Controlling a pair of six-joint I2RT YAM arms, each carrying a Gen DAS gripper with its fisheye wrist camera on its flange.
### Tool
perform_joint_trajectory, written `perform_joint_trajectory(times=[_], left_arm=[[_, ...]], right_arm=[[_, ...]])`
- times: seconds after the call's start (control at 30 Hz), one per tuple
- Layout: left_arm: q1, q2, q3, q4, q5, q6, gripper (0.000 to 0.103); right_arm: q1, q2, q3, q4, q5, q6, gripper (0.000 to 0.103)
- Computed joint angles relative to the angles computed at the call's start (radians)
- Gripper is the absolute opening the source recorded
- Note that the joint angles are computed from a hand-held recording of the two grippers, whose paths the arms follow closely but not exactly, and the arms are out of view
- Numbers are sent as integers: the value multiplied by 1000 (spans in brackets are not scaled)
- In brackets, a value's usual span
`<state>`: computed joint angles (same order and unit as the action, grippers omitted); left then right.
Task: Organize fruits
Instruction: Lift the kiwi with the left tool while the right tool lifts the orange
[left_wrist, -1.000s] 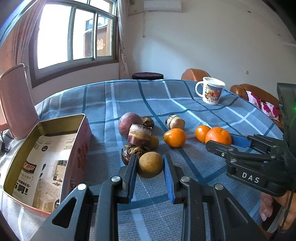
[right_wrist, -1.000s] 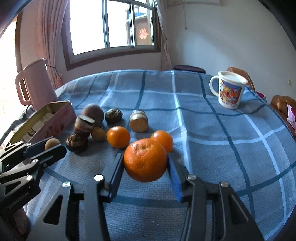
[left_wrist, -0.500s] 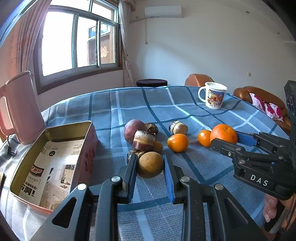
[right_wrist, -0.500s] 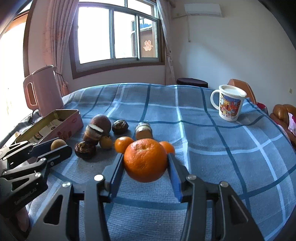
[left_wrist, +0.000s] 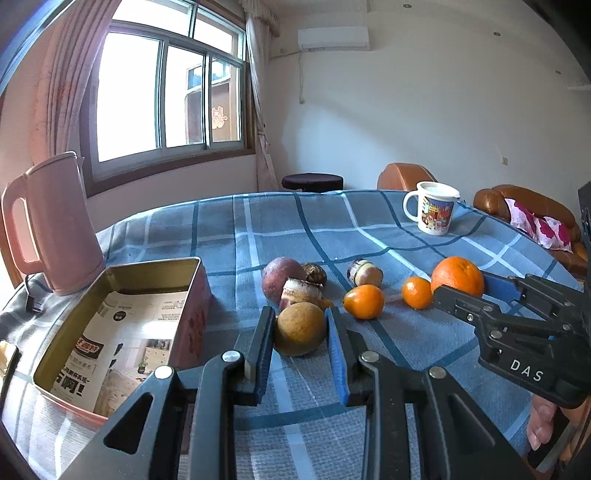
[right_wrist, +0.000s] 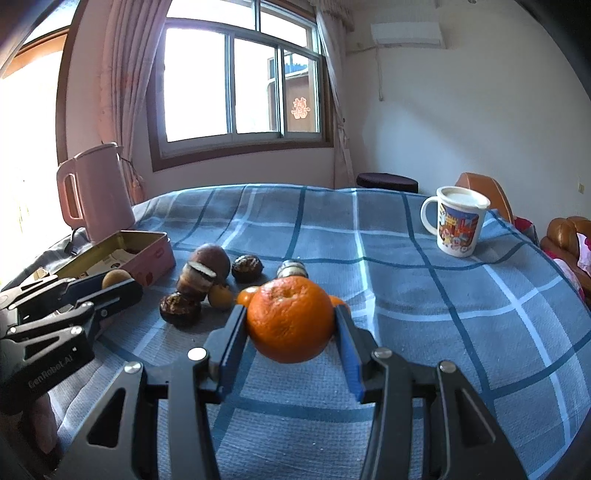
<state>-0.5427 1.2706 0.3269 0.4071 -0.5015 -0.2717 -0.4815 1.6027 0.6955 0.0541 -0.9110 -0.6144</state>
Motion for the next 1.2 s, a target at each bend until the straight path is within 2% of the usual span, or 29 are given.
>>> perform_joint_trajectory(times=[0.43,0.8,1.2], left_arm=[[-9,-32,-7,-3,-31,4,29],[-31,-60,-19,16,-106,29,29],[-1,-77,-33,24,-148,49,29]], right_arm=[[-25,-9,-19,31,-49,1,49],[-52,-30,-55,94,-101,13,49],[-48,-57,-86,133,-103,8,49]])
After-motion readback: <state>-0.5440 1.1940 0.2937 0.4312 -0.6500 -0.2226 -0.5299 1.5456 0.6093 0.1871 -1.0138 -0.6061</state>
